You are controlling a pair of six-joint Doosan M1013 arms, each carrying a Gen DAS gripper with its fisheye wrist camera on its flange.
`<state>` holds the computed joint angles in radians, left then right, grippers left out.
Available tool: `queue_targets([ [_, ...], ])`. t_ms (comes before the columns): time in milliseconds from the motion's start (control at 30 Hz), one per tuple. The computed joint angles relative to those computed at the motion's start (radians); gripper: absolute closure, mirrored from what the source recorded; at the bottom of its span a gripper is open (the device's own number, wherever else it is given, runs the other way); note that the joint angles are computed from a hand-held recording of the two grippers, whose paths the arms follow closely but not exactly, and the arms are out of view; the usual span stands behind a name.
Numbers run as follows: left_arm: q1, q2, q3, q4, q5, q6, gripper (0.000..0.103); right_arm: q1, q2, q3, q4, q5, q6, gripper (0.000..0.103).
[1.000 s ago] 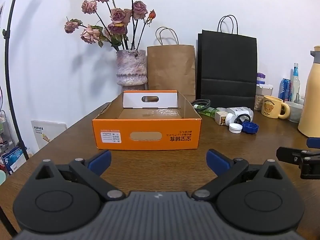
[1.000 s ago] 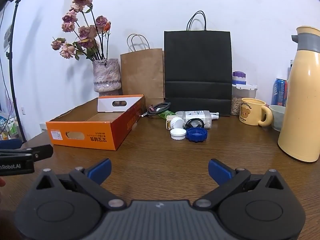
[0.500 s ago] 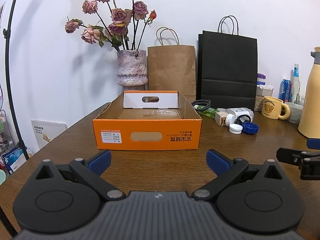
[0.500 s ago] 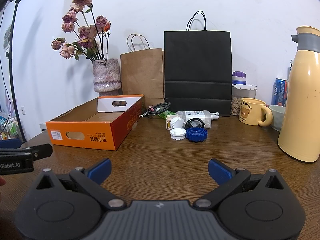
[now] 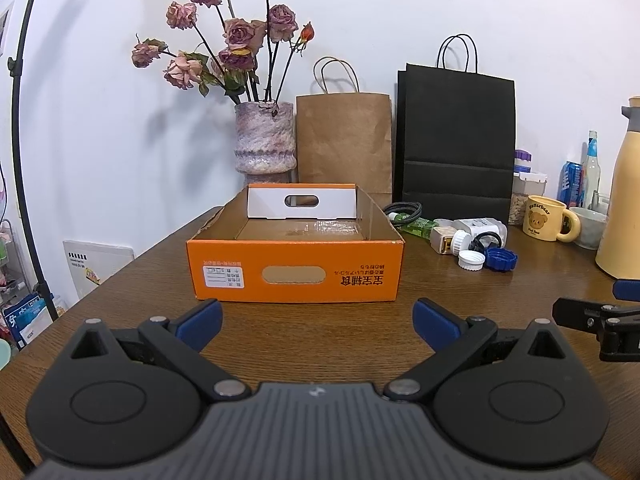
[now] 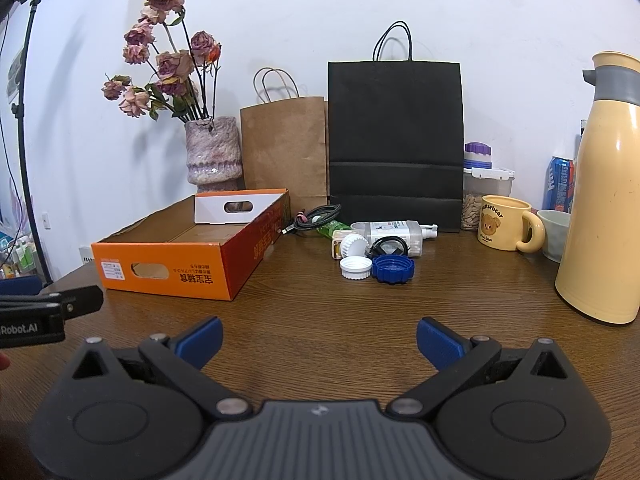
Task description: Organize rigid objects
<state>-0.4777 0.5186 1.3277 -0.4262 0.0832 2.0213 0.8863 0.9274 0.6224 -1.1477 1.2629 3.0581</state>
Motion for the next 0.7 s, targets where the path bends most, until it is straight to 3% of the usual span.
queue_targets([
  [700,0.001,-0.003,0.002,-0.053,0.000,0.050,0.000,0.001,-0.008,0.010,-0.004,-0.001,0.004,0.000],
])
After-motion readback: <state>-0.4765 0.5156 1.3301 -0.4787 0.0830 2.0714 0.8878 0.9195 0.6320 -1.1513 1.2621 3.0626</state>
